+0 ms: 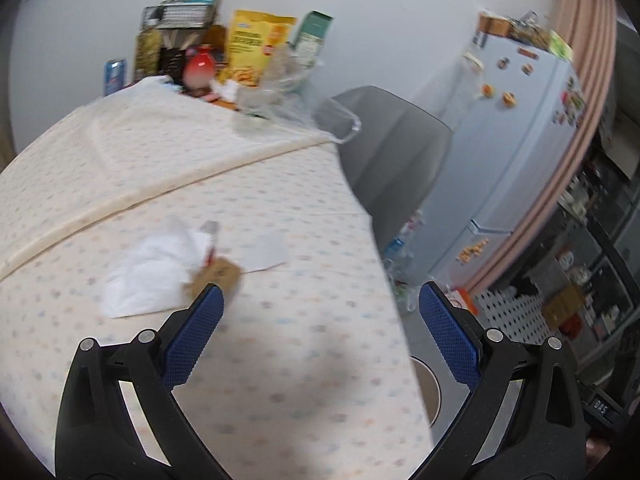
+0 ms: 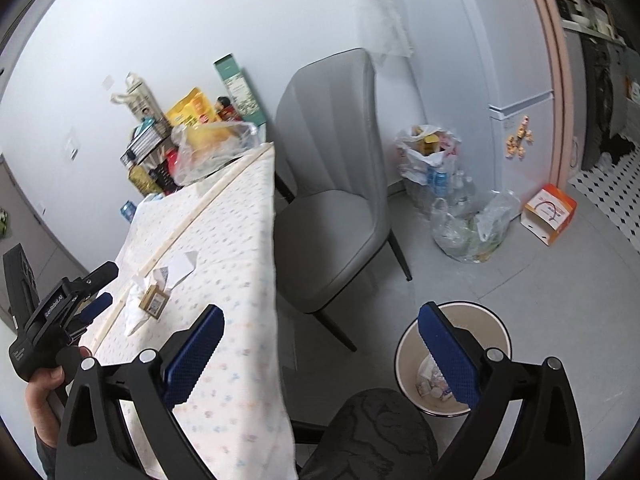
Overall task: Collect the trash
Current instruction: 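Move the left gripper to the white crumpled tissue and grasp it, then grasp the small brown cardboard box with the right gripper while the left holds the tissue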
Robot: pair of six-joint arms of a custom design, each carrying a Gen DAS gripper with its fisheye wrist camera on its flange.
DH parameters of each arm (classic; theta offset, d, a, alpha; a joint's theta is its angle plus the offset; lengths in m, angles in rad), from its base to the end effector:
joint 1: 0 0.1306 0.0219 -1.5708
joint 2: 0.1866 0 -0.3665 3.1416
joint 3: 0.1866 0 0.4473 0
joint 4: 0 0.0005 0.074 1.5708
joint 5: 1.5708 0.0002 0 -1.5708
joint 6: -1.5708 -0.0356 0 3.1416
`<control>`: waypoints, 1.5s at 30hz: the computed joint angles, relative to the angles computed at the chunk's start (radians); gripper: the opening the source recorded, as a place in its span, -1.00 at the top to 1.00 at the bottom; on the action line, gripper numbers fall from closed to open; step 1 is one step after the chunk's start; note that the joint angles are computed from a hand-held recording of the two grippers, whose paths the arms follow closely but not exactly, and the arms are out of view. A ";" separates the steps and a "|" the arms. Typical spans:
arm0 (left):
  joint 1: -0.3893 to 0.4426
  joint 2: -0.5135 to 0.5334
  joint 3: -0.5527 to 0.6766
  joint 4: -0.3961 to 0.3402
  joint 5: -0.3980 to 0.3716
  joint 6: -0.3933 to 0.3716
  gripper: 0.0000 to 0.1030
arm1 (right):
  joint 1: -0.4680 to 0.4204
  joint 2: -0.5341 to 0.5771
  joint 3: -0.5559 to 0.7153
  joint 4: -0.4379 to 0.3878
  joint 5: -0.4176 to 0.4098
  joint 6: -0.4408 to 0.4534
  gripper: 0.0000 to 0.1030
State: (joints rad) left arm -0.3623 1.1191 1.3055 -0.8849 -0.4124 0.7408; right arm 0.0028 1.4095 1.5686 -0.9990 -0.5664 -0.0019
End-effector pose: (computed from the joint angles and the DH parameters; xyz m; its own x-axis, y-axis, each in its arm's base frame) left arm 0.4228 -0.1455 0.4985 -0.4692 -0.4834 -0.7391 -0.3780 0.8663 -0.3266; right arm 0.5421 0.0201 0.4902 -0.7453 -0.0005 -0.6668 -0.3591 0.8428 0.4008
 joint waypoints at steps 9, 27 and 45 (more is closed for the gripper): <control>0.086 -0.122 -0.127 -0.026 0.009 0.039 -0.88 | 0.087 -0.006 0.001 -0.010 0.031 0.009 -0.85; 0.213 -0.116 -0.213 -0.031 0.123 0.063 -0.52 | 0.162 0.049 0.031 -0.029 0.066 0.007 -0.85; 0.208 -0.217 -0.260 -0.053 0.075 0.074 0.89 | 0.257 0.090 0.098 -0.039 0.054 0.034 -0.85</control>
